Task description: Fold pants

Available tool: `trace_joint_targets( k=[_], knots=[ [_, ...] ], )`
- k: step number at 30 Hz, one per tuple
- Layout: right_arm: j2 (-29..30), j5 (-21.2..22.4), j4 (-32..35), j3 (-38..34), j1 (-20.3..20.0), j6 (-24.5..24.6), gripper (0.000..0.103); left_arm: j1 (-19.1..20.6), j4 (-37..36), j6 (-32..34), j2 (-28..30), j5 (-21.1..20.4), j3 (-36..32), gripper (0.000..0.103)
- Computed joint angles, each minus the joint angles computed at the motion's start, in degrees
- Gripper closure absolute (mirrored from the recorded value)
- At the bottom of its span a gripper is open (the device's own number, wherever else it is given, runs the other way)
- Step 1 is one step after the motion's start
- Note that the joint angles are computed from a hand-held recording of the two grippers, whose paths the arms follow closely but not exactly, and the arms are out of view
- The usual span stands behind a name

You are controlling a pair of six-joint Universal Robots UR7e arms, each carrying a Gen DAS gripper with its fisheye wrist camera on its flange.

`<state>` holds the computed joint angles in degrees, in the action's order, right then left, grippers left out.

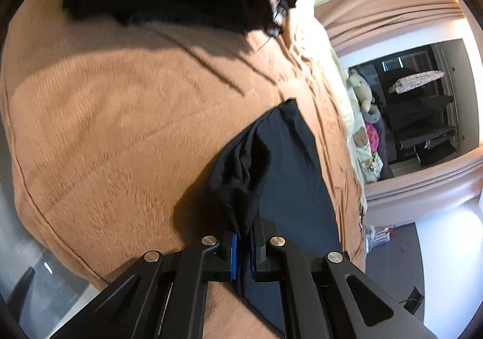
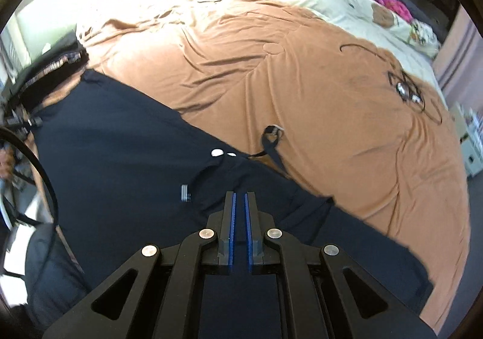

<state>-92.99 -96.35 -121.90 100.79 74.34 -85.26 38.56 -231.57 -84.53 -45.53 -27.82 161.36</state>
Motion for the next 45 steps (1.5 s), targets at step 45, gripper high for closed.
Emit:
trace_joint_targets(
  k=[45],
  knots=[
    [-8.4, 3.3, -0.2, 18.3, -15.9, 5.4, 0.1, 2.1, 4.3, 20.7, -9.0, -3.0, -7.2, 0.101]
  ],
)
